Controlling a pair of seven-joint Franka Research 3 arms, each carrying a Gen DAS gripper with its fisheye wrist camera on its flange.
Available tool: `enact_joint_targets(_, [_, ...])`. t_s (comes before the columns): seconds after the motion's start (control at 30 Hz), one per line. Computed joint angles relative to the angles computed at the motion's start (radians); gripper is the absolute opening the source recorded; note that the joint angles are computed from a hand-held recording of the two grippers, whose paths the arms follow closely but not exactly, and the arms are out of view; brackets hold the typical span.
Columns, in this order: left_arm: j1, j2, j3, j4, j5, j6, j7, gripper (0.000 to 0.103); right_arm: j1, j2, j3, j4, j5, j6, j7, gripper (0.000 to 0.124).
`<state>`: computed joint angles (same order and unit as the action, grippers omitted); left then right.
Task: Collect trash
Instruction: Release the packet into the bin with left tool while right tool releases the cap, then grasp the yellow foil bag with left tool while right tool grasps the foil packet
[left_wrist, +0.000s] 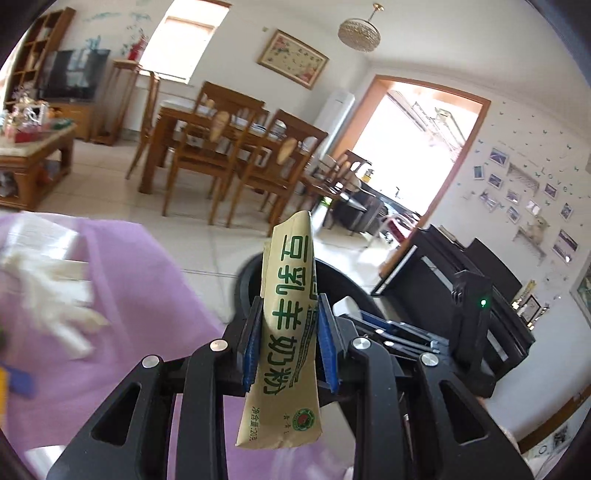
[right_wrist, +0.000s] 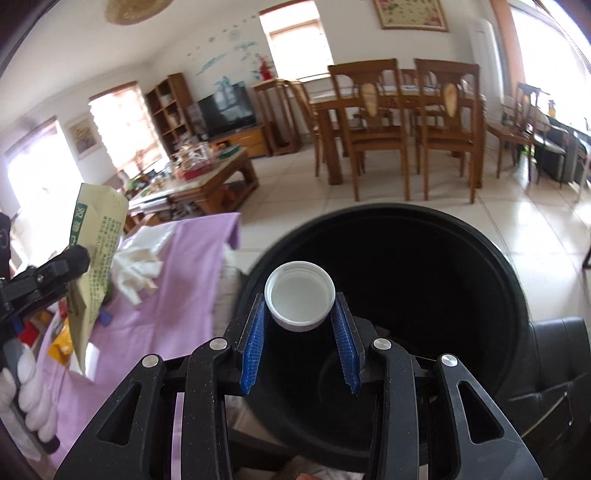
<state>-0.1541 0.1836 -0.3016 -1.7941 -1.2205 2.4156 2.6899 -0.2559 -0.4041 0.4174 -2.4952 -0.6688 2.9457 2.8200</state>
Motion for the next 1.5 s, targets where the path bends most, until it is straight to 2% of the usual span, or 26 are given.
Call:
enact_joint_targets(0.23, [-0.056, 0.112, -0.053, 0.084, 0.11, 0.055, -0.096, 0.028, -0.038, -0.039, -0.015, -0.086, 0.031, 0.031, -0.003, 0.036])
enact_joint_targets(0.53, [-0.062, 0.16, -0.098, 0.107, 0.274, 0.129, -0.195, 0.032, -0.123, -0.036, 0.044, -0.116, 0.091, 0.071, -0.032, 0.039])
enact_joint_targets(0.57, [-0.059, 0.157, -0.102, 0.103, 0.288, 0.138, -0.203, 0.035, -0.127, -0.036, 0.048, -0.118, 0.099, 0.071, -0.037, 0.05])
enact_joint_targets(0.63, [-0.054, 0.147, -0.106, 0.092, 0.311, 0.158, -0.225, 0.063, -0.148, -0.043, 0.068, -0.124, 0.107, 0.081, -0.032, 0.065])
enact_joint_targets(0.7, [-0.037, 0.129, -0.126, 0.064, 0.272, 0.21, -0.195, 0.077, -0.165, -0.047, 0.091, -0.125, 0.116, 0.086, -0.034, 0.065])
enact_joint_targets(0.8, [-0.017, 0.093, -0.133, 0.03, 0.22, 0.235, -0.147, 0.08, -0.183, -0.059, 0.131, -0.118, 0.12, 0.068, -0.032, 0.071])
enact_joint_targets(0.97, [0.006, 0.014, -0.088, -0.033, 0.164, 0.198, -0.136, 0.08, -0.194, -0.057, 0.184, -0.079, 0.097, 0.044, -0.021, 0.082])
enact_joint_targets(1.1, [0.013, -0.056, -0.026, -0.092, 0.112, 0.21, -0.102, 0.092, -0.178, -0.017, 0.208, -0.009, 0.042, 0.013, -0.014, 0.086])
enact_joint_targets(1.2, [0.028, -0.115, 0.026, -0.149, 0.049, 0.222, -0.048, 0.092, -0.157, 0.039, 0.231, 0.069, -0.024, -0.018, -0.008, 0.087])
enact_joint_targets(1.33, [0.039, -0.173, 0.093, -0.218, -0.01, 0.289, 0.002, 0.092, -0.172, 0.187, 0.335, 0.247, -0.211, -0.1, 0.031, 0.087])
enact_joint_targets(1.43, [0.054, -0.18, 0.133, -0.248, 0.074, 0.347, -0.066, 0.092, -0.144, 0.364, 0.397, 0.418, -0.371, -0.194, 0.032, 0.087])
enact_joint_targets(1.5, [0.07, -0.168, 0.153, -0.259, 0.165, 0.367, -0.137, 0.092, -0.091, 0.49, 0.404, 0.531, -0.465, -0.262, 0.004, 0.087])
